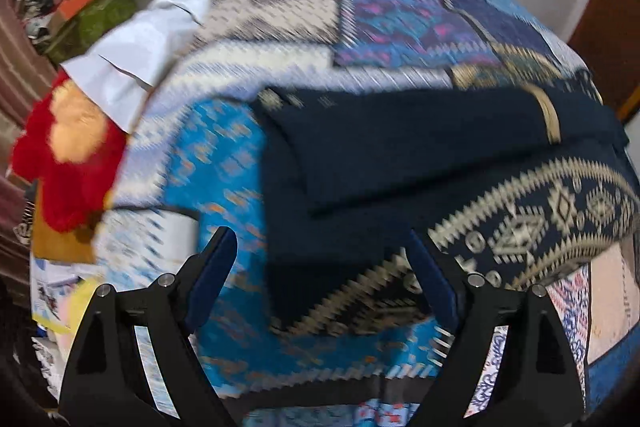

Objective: Fold large clothes

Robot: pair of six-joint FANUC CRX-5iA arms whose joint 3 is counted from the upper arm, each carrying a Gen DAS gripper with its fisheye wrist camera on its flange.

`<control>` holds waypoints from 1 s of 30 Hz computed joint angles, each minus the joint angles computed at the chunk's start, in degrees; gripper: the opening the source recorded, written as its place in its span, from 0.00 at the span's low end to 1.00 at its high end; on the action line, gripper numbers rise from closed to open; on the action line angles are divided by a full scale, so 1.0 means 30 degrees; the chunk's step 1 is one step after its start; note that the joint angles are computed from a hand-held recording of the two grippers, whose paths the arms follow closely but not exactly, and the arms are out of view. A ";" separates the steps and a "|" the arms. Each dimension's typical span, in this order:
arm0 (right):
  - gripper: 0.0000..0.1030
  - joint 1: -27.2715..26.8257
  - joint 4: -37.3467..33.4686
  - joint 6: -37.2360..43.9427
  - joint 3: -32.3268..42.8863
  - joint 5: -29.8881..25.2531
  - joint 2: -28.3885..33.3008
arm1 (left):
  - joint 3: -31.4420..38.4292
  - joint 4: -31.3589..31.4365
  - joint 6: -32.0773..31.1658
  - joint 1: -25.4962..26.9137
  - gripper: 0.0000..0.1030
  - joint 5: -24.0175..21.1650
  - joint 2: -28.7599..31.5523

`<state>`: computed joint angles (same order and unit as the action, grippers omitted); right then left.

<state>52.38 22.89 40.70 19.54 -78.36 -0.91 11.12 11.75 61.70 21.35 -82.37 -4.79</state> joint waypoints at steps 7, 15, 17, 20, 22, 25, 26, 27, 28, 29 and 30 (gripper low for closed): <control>0.12 0.0936 -0.2158 0.1809 -0.0297 0.0786 0.1222 | 0.0017 -0.1982 0.1459 -0.2304 0.84 0.0808 0.0956; 0.12 -0.1067 -0.2300 0.1493 0.2015 0.1835 0.4602 | 0.3992 -0.3128 0.3382 -0.3349 0.89 0.1462 0.4265; 0.12 -0.1642 -0.2365 0.1191 0.2885 0.2241 0.5210 | 0.5065 -0.4216 0.3964 -0.3691 0.89 0.1717 0.4808; 0.12 -0.2338 -0.2173 0.1264 0.4952 0.1861 0.6411 | 0.6860 -0.5105 0.4929 -0.3722 0.89 0.1729 0.5790; 0.12 -0.2386 -0.0976 0.1480 0.6518 0.0792 0.7435 | 0.8074 -0.5708 0.5771 -0.3657 0.89 0.1410 0.6359; 0.12 -0.2026 0.1802 0.1074 0.7271 0.0035 0.7914 | 0.8957 -0.5864 0.6239 -0.3323 0.89 0.1270 0.6474; 0.12 -0.1982 0.2058 0.1115 0.7154 0.0210 0.7702 | 0.8902 -0.5558 0.6027 -0.3105 0.89 0.1357 0.6269; 0.12 -0.1918 0.2100 0.1264 0.7075 0.0386 0.7385 | 0.8690 -0.5182 0.5690 -0.2891 0.89 0.1476 0.5950; 0.12 -0.1843 0.2000 0.1407 0.7008 0.0498 0.7100 | 0.8470 -0.4938 0.5404 -0.2754 0.89 0.1537 0.5678; 0.12 -0.1719 0.1818 0.1610 0.6995 0.0538 0.6826 | 0.8106 -0.4692 0.5052 -0.2661 0.89 0.1573 0.5225; 0.12 -0.1503 0.1676 0.1817 0.6842 0.0582 0.6454 | 0.7901 -0.4459 0.4727 -0.2582 0.89 0.1568 0.4949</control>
<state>47.87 27.92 46.15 40.07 -76.61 18.45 34.82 -1.62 75.88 13.60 -77.67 10.06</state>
